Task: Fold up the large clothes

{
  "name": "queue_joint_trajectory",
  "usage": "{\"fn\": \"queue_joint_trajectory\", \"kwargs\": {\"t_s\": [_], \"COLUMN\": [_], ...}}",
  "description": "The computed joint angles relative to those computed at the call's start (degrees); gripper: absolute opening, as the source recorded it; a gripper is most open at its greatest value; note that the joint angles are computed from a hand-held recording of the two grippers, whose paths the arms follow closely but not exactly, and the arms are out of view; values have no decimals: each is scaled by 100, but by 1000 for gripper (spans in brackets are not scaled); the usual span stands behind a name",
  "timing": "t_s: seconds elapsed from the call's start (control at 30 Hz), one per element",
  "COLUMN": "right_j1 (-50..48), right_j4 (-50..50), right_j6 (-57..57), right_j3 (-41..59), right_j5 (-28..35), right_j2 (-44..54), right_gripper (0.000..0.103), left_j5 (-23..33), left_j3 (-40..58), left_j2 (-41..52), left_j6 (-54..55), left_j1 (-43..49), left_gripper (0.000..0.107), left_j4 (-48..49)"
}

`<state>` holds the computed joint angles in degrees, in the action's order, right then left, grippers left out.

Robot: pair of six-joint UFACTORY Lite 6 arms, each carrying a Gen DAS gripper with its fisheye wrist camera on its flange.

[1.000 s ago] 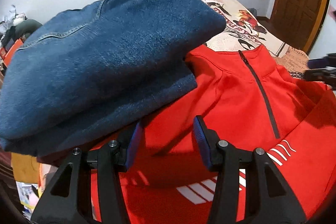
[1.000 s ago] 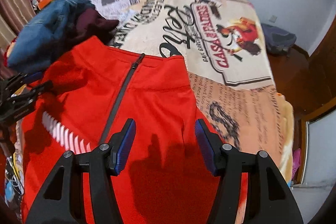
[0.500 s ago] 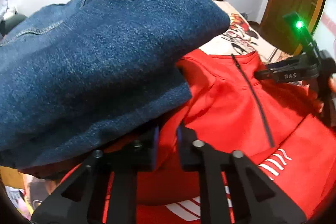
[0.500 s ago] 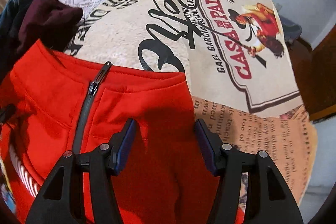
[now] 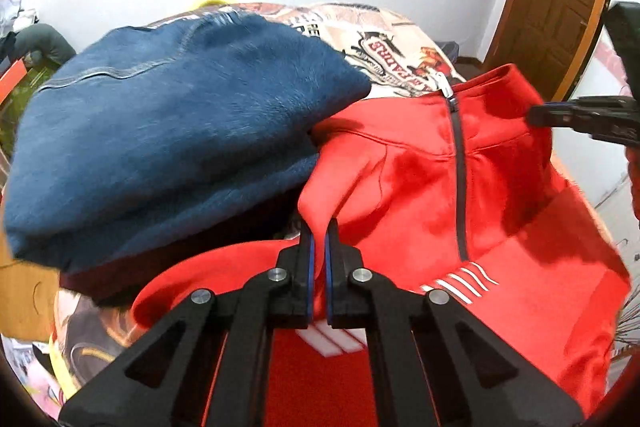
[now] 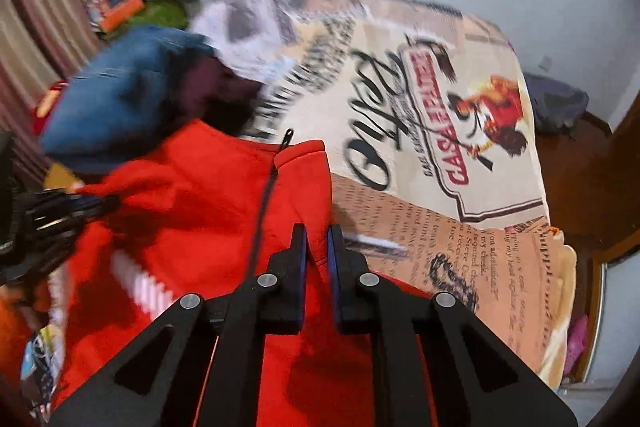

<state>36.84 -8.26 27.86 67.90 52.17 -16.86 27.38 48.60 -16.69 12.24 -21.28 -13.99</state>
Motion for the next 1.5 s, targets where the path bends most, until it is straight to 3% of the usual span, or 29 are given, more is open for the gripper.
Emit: {"fn": "queue_joint_trajectory", "kwargs": {"t_s": [0.2, 0.37, 0.43, 0.53, 0.73, 0.93, 1.07, 1.2, 1.27, 1.33, 1.5], "right_j1": [2284, 3811, 4449, 5030, 5802, 6008, 6328, 6520, 6642, 6699, 6072], "right_j4": [-1210, -1693, -1887, -1931, -1857, -1753, -1985, -2211, -2471, -2765, -2667], "right_j6": [1904, 3381, 4060, 4817, 5932, 6157, 6215, 6161, 6222, 6285, 5756], "right_j3": [217, -181, -397, -888, -1806, -2044, -1506, -942, -655, -439, -384], "right_j5": [990, 1413, 1579, 1562, 1321, 1412, 2091, 2536, 2721, 2801, 2201], "right_j2": [-533, -924, -1041, -1252, -1377, -1278, -1054, -891, -762, -622, -262], "right_gripper": [9, 9, 9, 9, 9, 13, 16, 22, 35, 55, 57], "left_j5": [856, 1631, 1691, 2011, 2136, 2183, 2490, 2293, 2088, 1823, 1136], "left_j3": [-629, -1410, -1772, -2333, -3263, -2869, -2286, -1762, -1577, -1488, -1519], "left_j2": [-1523, -2827, -3195, -3722, -4494, -4091, -4035, -3712, -3527, -3296, -2547], "left_j6": [302, 715, 425, 629, -894, -48, 652, 11, -432, -895, -2396], "left_j1": [455, 1010, 885, 1218, 454, 1215, 1930, 1239, 662, 83, -1264], "left_gripper": [2, 3, 3, 3, 3, 6, 38, 45, 48, 52, 52], "left_j4": [-256, -444, -171, -194, 1186, 517, -227, -149, -12, 229, 1341]}}
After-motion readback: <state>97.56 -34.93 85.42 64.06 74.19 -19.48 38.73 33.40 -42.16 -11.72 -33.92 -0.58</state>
